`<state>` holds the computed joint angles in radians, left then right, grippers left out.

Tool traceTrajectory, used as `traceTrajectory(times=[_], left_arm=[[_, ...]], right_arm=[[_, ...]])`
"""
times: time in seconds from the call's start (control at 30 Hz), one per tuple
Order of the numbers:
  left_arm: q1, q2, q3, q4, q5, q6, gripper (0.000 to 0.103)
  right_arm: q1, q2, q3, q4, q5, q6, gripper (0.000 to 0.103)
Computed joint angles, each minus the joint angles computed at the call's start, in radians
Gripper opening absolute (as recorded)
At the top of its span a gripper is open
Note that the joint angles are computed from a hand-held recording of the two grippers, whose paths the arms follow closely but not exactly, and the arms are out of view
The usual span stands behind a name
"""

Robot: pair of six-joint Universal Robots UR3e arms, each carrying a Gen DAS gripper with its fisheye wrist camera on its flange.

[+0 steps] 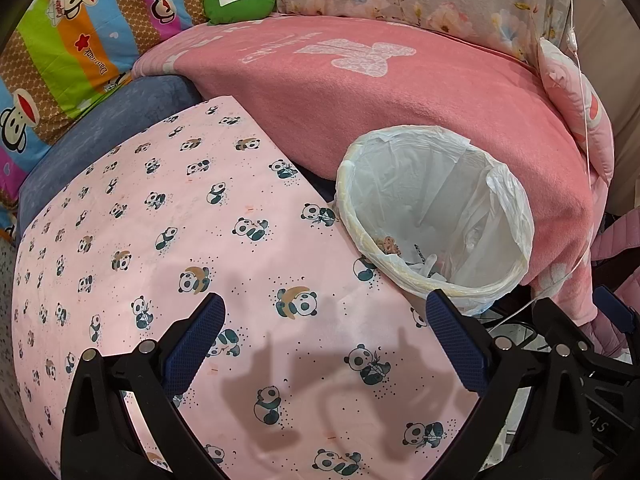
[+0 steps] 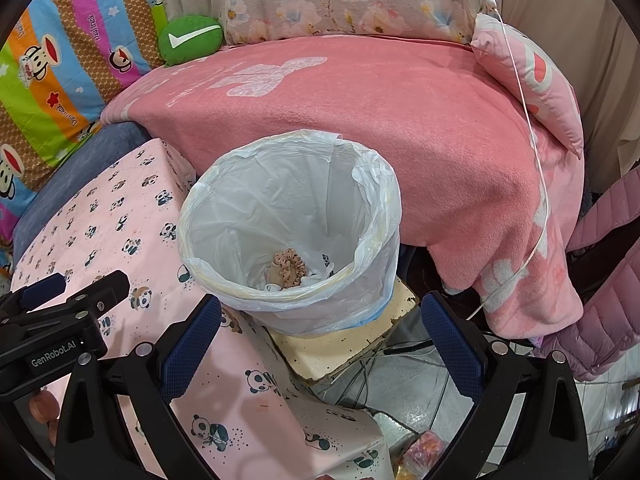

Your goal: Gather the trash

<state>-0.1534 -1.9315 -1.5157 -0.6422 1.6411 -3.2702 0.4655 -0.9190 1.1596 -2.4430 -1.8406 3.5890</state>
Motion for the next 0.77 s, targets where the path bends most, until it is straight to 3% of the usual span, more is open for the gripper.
traceTrajectory(times=[0.77], left_arm=[[0.006, 0.010, -0.015, 0.022, -0.001, 0.014, 0.096]], right_arm=[[-0.003, -0.005, 0.008, -0.003, 0.000, -0.003, 0.099]])
